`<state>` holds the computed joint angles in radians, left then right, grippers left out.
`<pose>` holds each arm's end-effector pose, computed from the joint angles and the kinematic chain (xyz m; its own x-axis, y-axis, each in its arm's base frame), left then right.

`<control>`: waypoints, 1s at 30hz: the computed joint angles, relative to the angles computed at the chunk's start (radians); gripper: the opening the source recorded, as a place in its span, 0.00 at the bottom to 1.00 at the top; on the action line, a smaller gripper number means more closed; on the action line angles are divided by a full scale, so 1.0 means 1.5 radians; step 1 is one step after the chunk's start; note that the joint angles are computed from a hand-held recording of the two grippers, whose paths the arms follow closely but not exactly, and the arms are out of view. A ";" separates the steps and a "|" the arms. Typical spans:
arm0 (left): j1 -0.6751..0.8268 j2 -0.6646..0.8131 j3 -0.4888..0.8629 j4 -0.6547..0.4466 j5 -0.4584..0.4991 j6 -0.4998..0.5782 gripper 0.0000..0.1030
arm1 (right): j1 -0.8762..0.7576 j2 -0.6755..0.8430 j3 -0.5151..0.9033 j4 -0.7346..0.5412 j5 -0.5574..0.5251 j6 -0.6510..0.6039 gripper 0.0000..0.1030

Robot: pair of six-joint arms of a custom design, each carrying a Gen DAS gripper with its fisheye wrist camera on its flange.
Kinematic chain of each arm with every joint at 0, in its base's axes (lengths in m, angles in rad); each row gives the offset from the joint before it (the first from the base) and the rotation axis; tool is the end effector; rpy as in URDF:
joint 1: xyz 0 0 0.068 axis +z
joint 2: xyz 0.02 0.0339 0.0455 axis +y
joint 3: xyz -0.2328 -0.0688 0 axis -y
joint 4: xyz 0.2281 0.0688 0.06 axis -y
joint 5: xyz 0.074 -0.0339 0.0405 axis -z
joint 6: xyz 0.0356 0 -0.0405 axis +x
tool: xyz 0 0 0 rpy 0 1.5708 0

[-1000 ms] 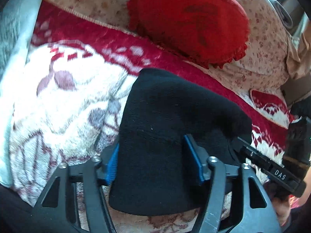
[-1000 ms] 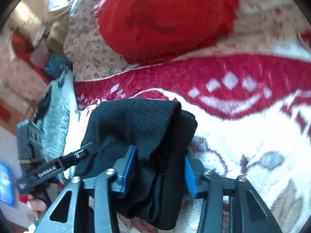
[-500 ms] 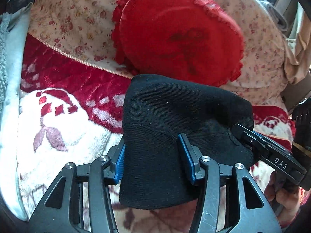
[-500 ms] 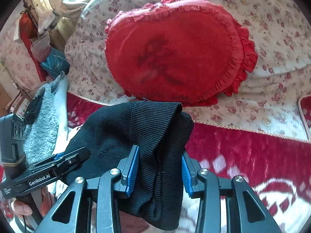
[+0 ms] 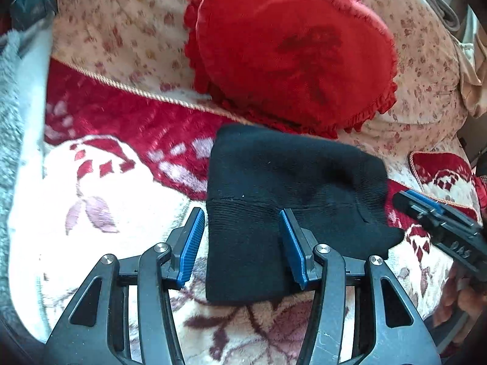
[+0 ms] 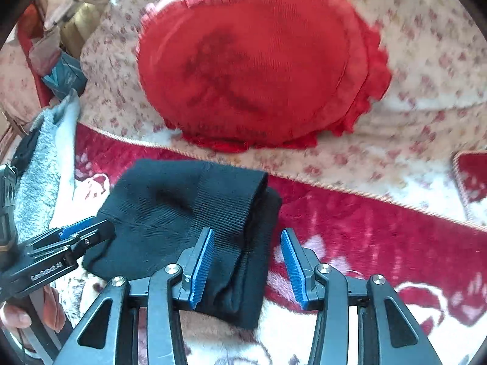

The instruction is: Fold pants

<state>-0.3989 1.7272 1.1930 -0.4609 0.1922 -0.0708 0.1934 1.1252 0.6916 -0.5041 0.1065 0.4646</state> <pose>0.3129 -0.1393 0.1876 -0.8048 0.2639 -0.5317 0.4212 0.8850 -0.1983 0.2133 0.0379 0.1940 -0.7653 0.3041 -0.5673 0.2388 0.9526 0.1885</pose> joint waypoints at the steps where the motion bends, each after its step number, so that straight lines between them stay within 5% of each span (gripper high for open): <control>1: -0.005 -0.012 -0.006 -0.003 -0.006 0.002 0.49 | 0.006 -0.025 0.000 -0.009 0.004 0.002 0.42; 7: -0.049 -0.011 -0.026 0.000 -0.077 0.002 0.49 | 0.083 0.018 0.037 -0.012 0.027 -0.007 0.33; 13: -0.071 -0.025 -0.079 0.043 -0.128 -0.003 0.54 | 0.161 0.026 -0.068 0.059 0.093 0.058 0.33; 17: -0.075 -0.049 -0.088 0.035 -0.137 -0.011 0.54 | 0.141 -0.009 -0.043 0.007 0.069 0.072 0.33; 30: -0.080 -0.199 -0.174 0.028 -0.179 -0.012 0.54 | 0.235 -0.079 -0.017 -0.061 0.158 0.178 0.34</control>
<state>-0.5184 1.4291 0.9313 -0.4190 -0.0763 -0.0888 0.5453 1.0059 0.6664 -0.5950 0.3439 0.7313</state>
